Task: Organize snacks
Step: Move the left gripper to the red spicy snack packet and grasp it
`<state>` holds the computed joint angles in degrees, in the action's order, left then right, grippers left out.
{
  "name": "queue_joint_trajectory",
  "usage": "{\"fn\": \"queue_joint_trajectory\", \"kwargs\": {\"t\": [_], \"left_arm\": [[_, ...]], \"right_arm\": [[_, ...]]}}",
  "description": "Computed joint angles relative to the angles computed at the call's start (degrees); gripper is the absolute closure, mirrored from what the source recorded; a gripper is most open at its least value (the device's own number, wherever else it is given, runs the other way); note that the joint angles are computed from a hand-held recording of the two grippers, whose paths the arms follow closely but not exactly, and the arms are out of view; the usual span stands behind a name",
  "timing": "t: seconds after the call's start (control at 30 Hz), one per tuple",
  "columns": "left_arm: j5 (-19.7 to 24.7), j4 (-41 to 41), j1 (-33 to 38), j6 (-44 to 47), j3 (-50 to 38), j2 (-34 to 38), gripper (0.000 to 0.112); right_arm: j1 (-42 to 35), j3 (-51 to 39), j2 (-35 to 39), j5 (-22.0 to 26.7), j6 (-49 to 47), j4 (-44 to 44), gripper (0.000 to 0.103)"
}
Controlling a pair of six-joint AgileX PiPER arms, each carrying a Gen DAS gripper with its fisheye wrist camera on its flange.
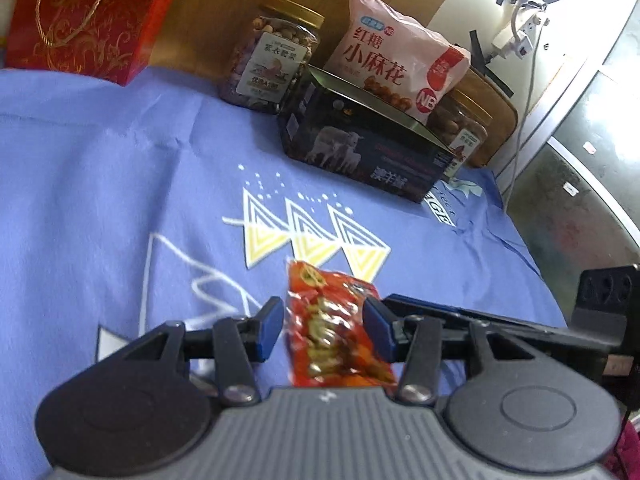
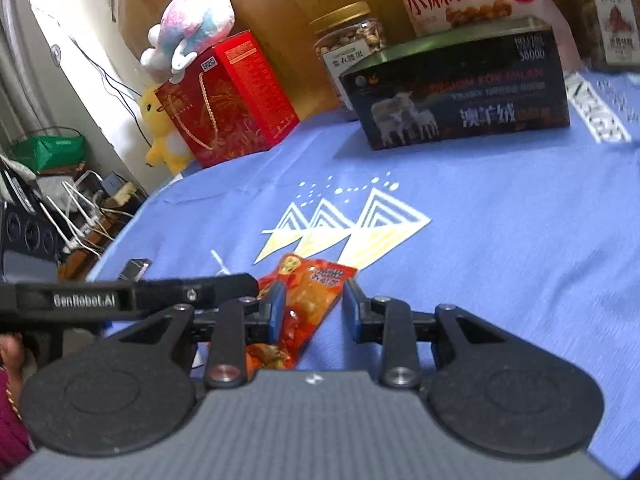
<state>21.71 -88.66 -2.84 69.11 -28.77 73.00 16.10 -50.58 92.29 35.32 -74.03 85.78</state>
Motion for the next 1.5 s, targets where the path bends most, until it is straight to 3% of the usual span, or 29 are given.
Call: {"fn": "queue_joint_trajectory", "kwargs": {"t": [0.13,0.27,0.47,0.77,0.9,1.03,1.17,1.5], "left_arm": [[-1.32,-2.58,-1.29,1.23,2.0,-1.92,0.067],[-2.83,0.79,-2.57,-3.37,2.1,-2.99,0.068],[-9.85,11.27,-8.4,-15.89,1.98,-4.77,0.068],[-10.56,18.6,-9.13,-23.64,2.47,-6.3,0.068],[-9.47,12.17,-7.96,-16.67,3.13,-6.41,0.068],[-4.25,-0.51,-3.22,-2.17,4.81,-6.11,0.071],[-1.25,-4.57,-0.23,3.53,6.07,-5.96,0.079],[0.89,-10.48,1.21,12.12,7.6,-5.79,0.079]], "right_arm": [[-3.31,1.3,1.23,6.36,1.85,2.29,0.068],[-6.53,2.8,2.68,12.42,3.88,5.01,0.069],[-7.23,6.14,0.33,13.14,2.82,6.86,0.07],[-8.73,6.21,-0.06,12.94,5.05,6.22,0.07],[-8.75,5.19,0.22,12.68,7.71,4.24,0.07],[-8.35,4.15,0.51,12.32,9.65,2.76,0.07],[-7.48,2.82,1.1,11.6,11.38,1.76,0.07],[-4.77,-0.36,3.87,12.42,13.45,1.38,0.07]]}}
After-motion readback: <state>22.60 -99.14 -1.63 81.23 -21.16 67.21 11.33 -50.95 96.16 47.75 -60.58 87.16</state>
